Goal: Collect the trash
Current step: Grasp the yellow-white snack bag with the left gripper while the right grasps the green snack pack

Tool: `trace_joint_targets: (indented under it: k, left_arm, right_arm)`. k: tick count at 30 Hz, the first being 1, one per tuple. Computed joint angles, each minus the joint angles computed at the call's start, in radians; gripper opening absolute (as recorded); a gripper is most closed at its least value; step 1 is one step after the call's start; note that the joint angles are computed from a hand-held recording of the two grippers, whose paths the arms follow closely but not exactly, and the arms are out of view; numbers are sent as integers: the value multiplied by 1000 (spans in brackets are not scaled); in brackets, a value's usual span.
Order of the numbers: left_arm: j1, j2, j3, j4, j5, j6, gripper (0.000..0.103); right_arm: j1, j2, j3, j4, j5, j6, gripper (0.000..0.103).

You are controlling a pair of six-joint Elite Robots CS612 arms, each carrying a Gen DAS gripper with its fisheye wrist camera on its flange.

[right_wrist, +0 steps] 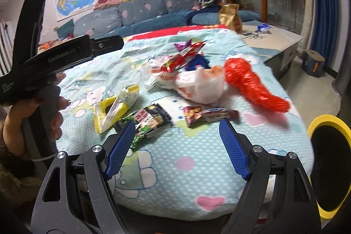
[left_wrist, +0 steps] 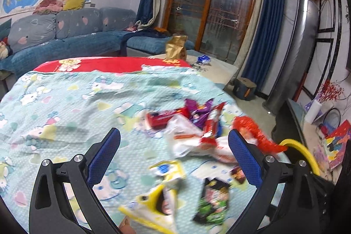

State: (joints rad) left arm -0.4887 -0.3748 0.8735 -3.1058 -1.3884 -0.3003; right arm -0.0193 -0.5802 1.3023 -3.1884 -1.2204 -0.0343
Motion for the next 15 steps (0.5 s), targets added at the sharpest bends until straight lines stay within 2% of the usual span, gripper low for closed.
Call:
trace_joint_targets:
  k: [6, 13, 15]
  left_arm:
    - [16, -15, 38, 31, -23, -10, 96]
    - [36, -15, 52, 91, -127, -26, 95]
    - [40, -13, 54, 106, -151, -28, 95]
  right_arm:
    - [12, 21, -46, 76, 19, -4, 64]
    - [23, 49, -108, 162, 33, 13, 62]
    - [24, 56, -124, 200, 44, 14, 58]
